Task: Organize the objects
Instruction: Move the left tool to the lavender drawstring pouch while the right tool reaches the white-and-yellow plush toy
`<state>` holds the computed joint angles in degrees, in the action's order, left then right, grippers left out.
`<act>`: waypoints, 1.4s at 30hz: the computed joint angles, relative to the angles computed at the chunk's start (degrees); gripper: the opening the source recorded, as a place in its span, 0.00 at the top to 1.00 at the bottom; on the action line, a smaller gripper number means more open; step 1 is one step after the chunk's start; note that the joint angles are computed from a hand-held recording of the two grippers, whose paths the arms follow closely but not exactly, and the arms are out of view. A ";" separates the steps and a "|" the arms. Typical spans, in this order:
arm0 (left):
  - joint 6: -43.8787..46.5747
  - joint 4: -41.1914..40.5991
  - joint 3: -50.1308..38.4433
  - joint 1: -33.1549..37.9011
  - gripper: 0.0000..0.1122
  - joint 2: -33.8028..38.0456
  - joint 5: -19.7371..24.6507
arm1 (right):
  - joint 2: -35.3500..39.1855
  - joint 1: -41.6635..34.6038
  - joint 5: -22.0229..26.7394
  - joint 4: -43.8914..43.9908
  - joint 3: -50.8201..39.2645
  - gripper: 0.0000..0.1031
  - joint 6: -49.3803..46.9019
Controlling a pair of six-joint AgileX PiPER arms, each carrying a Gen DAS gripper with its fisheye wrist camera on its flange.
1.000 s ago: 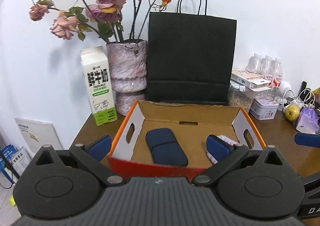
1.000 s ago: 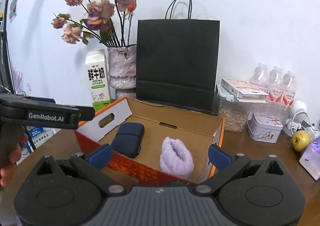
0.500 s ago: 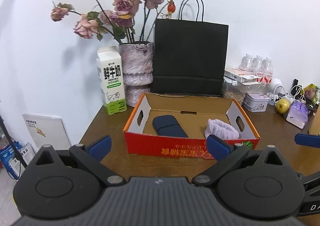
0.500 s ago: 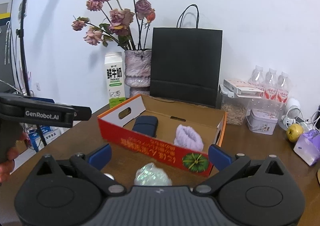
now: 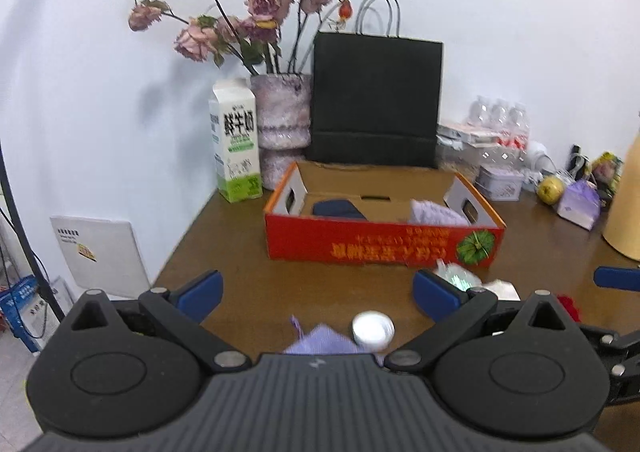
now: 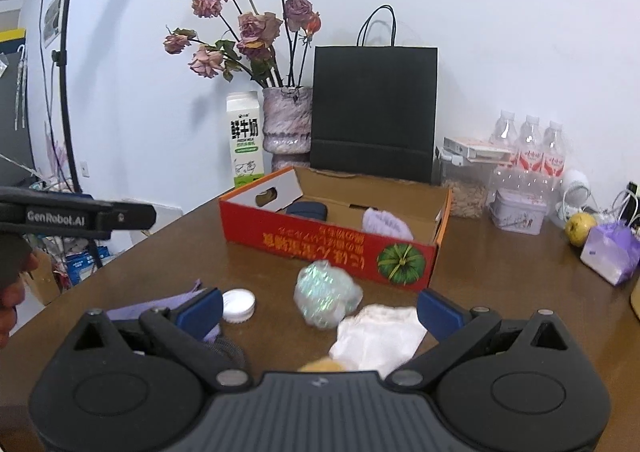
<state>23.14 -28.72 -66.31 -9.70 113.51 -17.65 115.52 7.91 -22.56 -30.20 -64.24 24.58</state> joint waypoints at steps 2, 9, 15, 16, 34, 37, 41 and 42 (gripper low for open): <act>-3.37 3.62 1.98 0.25 0.08 -0.33 -0.51 | -0.74 -0.18 -1.91 1.11 2.79 0.00 -1.34; -10.08 9.58 9.75 0.80 0.08 -1.67 -4.30 | -2.85 0.37 -6.42 7.07 10.70 0.00 -7.76; -15.40 14.07 13.54 1.94 0.08 -1.76 -5.25 | -3.40 1.23 -7.67 11.20 14.33 0.00 -11.19; -16.69 15.40 13.83 2.33 0.08 -1.54 -4.98 | -3.42 1.48 -7.99 11.94 14.88 0.00 -12.11; 2.74 -3.00 -0.89 5.62 0.08 9.91 3.10 | 3.39 5.54 -3.55 32.03 7.21 0.00 -22.01; 12.89 -13.59 -4.70 5.82 0.08 12.45 5.07 | 5.44 7.24 -2.64 40.78 4.54 0.00 -30.18; 15.73 -15.79 -5.68 5.69 0.15 13.61 5.53 | 6.32 7.92 -3.14 43.84 3.71 0.00 -33.87; 14.32 -14.26 -5.23 5.59 0.16 13.47 5.10 | 6.47 8.00 -3.22 44.46 3.60 0.00 -34.63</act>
